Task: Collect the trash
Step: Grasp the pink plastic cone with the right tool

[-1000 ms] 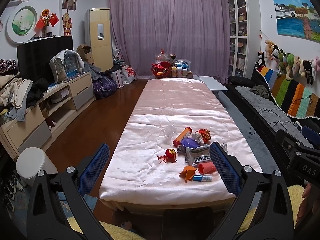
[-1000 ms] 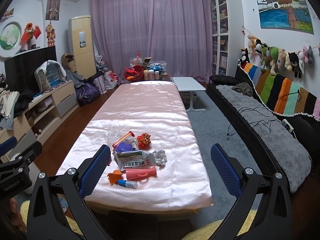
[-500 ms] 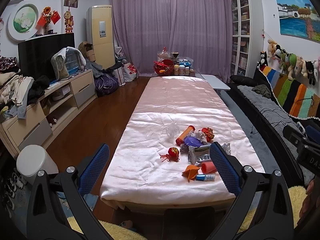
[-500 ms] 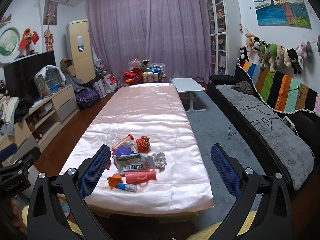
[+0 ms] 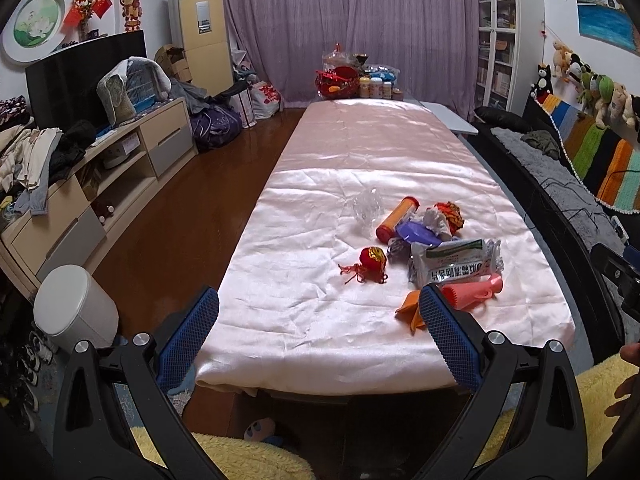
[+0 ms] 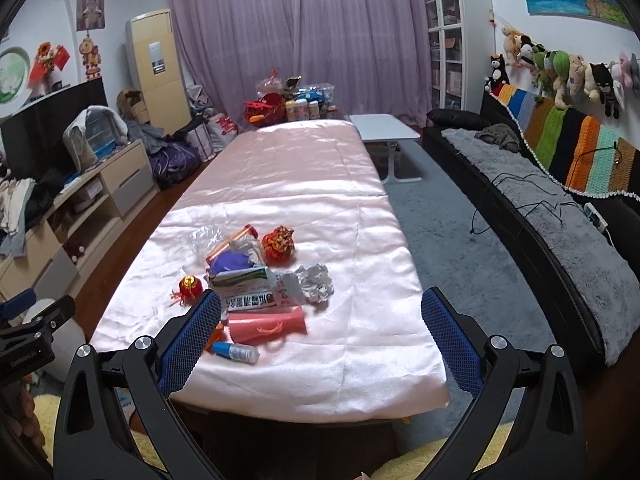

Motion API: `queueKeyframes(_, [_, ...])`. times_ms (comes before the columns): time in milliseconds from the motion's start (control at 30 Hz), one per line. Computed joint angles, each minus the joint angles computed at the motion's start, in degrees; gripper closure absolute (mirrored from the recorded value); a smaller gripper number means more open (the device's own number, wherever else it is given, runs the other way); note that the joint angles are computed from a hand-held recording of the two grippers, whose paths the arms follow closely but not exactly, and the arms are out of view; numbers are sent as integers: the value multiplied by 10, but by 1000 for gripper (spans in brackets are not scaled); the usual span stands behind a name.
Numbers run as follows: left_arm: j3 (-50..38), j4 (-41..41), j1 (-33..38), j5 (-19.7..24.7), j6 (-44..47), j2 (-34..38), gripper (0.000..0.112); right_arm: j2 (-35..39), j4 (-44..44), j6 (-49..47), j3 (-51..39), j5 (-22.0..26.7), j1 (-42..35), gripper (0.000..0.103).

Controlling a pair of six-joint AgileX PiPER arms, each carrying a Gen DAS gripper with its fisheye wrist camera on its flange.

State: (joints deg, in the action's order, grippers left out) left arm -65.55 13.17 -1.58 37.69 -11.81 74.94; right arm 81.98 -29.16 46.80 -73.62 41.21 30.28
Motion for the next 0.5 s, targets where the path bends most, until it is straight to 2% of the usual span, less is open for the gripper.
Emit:
queueKeyframes(100, [12, 27, -15, 2, -9, 21, 18, 30, 41, -46, -4, -5, -12, 3])
queueKeyframes(200, [21, -3, -8, -4, 22, 42, 19, 61, 81, -75, -13, 3, -24, 3])
queueKeyframes(367, [21, -28, -3, -11, 50, 80, 24, 97, 166, -136, -10, -30, -48, 3])
queueKeyframes(500, [14, -71, -6, -8, 104, 107, 34, 143, 221, -196, -42, -27, -50, 13])
